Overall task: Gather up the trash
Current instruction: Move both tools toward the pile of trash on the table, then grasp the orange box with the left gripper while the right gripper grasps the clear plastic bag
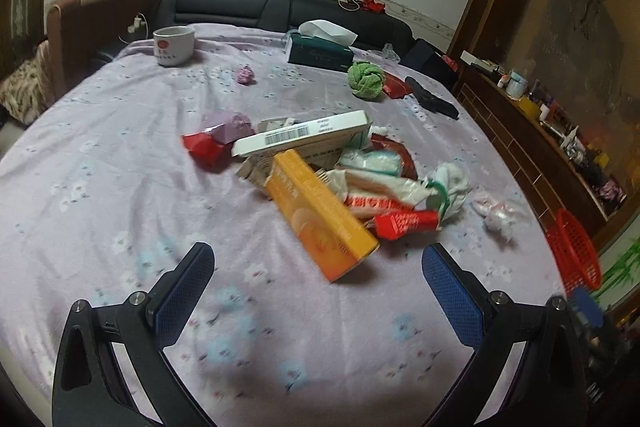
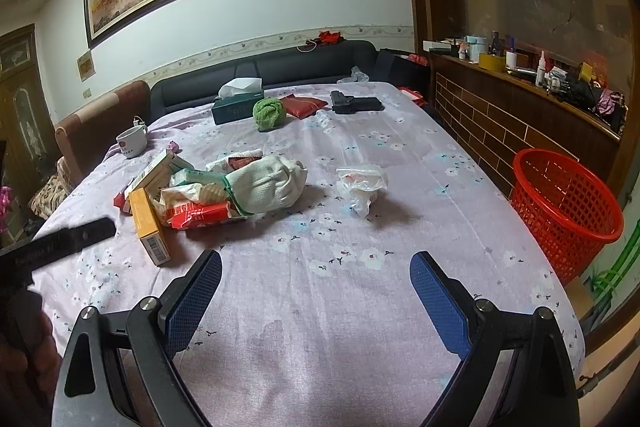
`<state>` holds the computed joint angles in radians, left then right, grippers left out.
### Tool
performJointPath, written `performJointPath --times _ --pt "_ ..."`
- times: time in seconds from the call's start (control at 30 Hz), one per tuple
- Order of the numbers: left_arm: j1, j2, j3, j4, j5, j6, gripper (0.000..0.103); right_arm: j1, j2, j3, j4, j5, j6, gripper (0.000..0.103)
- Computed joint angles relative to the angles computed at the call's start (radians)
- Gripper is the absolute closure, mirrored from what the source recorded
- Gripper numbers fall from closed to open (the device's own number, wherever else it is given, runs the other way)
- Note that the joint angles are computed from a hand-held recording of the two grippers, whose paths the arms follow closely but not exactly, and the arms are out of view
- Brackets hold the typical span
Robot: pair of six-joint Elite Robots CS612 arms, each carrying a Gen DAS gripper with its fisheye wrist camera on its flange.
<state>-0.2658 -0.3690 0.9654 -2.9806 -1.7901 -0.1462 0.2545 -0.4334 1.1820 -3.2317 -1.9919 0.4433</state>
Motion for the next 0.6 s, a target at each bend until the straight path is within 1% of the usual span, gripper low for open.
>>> performJointPath --times 0.03,0.07,0.13,0.2,0.27,0.3,0.33,0.37,0.4,0.43,0.47,0.57,0.6 --pt "-0.002 0.007 -0.018 0.019 0.004 -0.002 0.0 -0.001 0.0 0.001 0.001 0.004 0.002 0.005" --pt "-0.004 0.019 -0.049 0.061 0.011 -0.008 0.0 -0.002 0.0 0.001 0.003 0.008 0.005 0.005" --pt "-0.003 0.044 -0.103 0.11 -0.015 -0.018 0.0 -0.004 -0.001 0.006 0.002 0.01 0.012 0.005" --pt "-0.006 0.071 -0.162 0.173 0.001 -0.025 0.003 -0.006 -0.002 0.011 -0.004 0.009 0.017 0.005" --pt "-0.004 0.096 -0.214 0.224 -0.013 -0.025 0.011 -0.007 -0.004 0.017 -0.009 0.01 0.023 0.005" --pt "-0.003 0.103 -0.229 0.241 -0.012 -0.029 0.021 -0.009 -0.005 0.019 -0.009 0.012 0.026 0.005" --pt "0.0 0.11 -0.244 0.261 -0.024 -0.031 0.029 -0.01 -0.006 0.021 -0.01 0.015 0.03 0.005" --pt "0.003 0.118 -0.259 0.28 -0.037 -0.029 0.033 -0.011 -0.007 0.023 -0.011 0.018 0.032 0.005" --pt "0.006 0.123 -0.267 0.29 -0.048 -0.028 0.039 -0.015 -0.008 0.027 -0.011 0.03 0.033 0.005" --pt "0.012 0.127 -0.274 0.294 -0.073 -0.031 0.039 -0.018 -0.01 0.03 -0.014 0.04 0.035 0.005" --pt "0.015 0.127 -0.276 0.299 -0.082 -0.032 0.039 -0.02 -0.011 0.031 -0.015 0.044 0.037 0.005" --pt "0.019 0.117 -0.257 0.287 -0.071 -0.016 0.041 -0.032 -0.013 0.031 -0.011 0.081 0.046 0.005" --pt "0.02 0.113 -0.249 0.284 -0.066 -0.005 0.041 -0.045 -0.017 0.032 -0.004 0.118 0.067 0.005"
